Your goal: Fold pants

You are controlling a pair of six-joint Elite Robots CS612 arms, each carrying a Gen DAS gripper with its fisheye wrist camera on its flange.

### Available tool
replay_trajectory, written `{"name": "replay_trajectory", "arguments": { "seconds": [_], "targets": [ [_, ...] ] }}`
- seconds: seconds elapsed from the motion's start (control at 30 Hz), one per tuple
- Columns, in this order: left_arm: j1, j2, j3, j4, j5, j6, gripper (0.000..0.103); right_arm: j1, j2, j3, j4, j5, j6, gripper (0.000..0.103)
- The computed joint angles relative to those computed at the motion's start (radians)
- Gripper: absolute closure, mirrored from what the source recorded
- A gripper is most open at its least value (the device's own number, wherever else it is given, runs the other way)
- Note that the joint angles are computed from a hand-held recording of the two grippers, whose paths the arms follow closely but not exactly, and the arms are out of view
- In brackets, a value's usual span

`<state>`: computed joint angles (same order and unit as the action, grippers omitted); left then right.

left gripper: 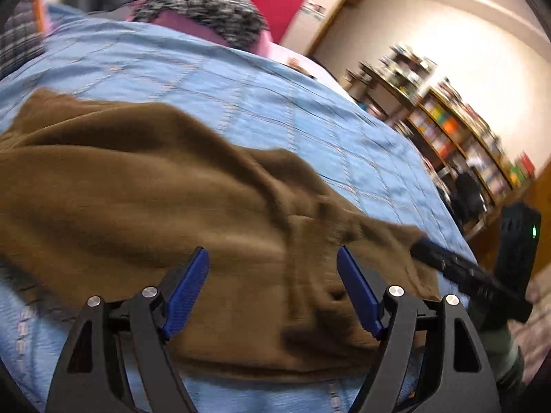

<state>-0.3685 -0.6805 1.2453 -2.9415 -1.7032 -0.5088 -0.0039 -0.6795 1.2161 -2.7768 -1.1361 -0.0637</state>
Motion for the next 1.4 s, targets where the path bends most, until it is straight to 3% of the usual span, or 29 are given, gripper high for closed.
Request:
{"name": "replay_trajectory", "arguments": {
  "seconds": [0.23,0.4,0.57,0.73,0.97,1.03,1.13,1.4],
  "targets": [
    [0.042,-0.034,0.076,-0.03,0.094,-0.131,0.027,0.041,0.018,-0.033,0.062,-0.007,-0.094,0.033],
    [0.075,-0.066,0.139,-0.073,0.171,-0.25,0.027,0.056,0.027,-0.046,0.101,-0.02,-0.116,0.033],
    [0.097,-0.083,0.17,-0.084,0.237,-0.315,0.025,0.064,0.036,-0.06,0.122,-0.039,-0.114,0.033],
    [0.123,-0.072,0.169,-0.088,0.216,-0.422,0.024,0.069,0.041,-0.067,0.128,-0.054,-0.108,0.033],
    [0.152,-0.034,0.136,-0.15,0.168,-0.503,0.026,0.072,0.047,-0.079,0.135,-0.066,-0.102,0.033],
    [0.156,-0.024,0.124,-0.174,0.158,-0.504,0.048,0.072,0.048,-0.081,0.136,-0.068,-0.102,0.033],
    [0.157,-0.012,0.097,-0.181,0.153,-0.477,0.067,0.073,0.051,-0.085,0.138,-0.069,-0.097,0.033],
    [0.168,0.023,-0.001,-0.258,0.089,-0.351,0.079,0.075,0.059,-0.097,0.143,-0.079,-0.09,0.033]
  ]
}}
